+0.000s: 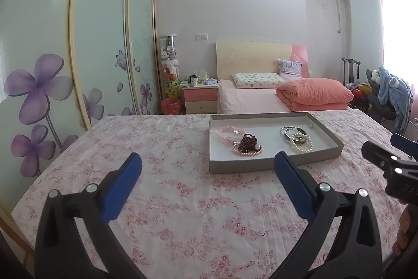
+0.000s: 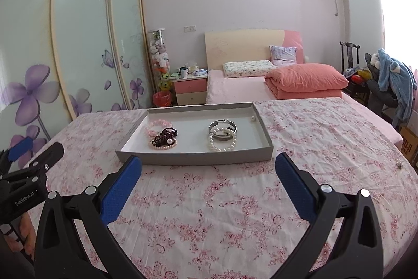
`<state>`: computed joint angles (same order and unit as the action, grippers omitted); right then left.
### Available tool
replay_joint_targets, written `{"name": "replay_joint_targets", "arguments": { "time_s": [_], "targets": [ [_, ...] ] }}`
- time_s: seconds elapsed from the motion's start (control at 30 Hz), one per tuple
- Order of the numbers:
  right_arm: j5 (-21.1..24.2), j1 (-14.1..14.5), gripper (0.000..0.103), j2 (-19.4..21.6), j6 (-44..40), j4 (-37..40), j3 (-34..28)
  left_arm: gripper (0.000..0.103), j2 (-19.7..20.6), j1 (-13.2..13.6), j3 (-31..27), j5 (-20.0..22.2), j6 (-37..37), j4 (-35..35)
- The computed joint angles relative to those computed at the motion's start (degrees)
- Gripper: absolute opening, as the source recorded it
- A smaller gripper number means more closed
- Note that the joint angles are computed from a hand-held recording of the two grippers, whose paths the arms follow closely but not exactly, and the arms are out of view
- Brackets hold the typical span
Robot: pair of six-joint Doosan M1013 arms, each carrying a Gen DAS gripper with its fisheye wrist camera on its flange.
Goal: Organize jewelry
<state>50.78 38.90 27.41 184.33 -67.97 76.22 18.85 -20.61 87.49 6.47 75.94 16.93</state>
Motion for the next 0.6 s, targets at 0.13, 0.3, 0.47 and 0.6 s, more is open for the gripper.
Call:
{"name": "replay_joint_targets", "arguments": {
  "time_s": [0.13,0.3,0.47,0.6],
  "targets": [
    [-0.59,0.07,0.101,-0.08,0.13,-0.53,0.12,0.099,0.04,0.09,0.07,-0.49,4.22,-4.18],
    [-0.34,0.17,0.101,-0.05,0.50,-0.64,0.12,0.099,0.20,0.02,-0.12,0.11,3.50,-3.72],
    [-0.31,0.12,0.101,-0.22,0.79,-0.53,0.20,0.099,0.40,0.03,-0.45,0.52,5.98,-6.14],
    [-0.26,0.12,0.101,-0.24,0.68,-0.56,0.23,0.099,0.47,-0.02,-0.52,0.56,6.23,-6.23]
  ]
}}
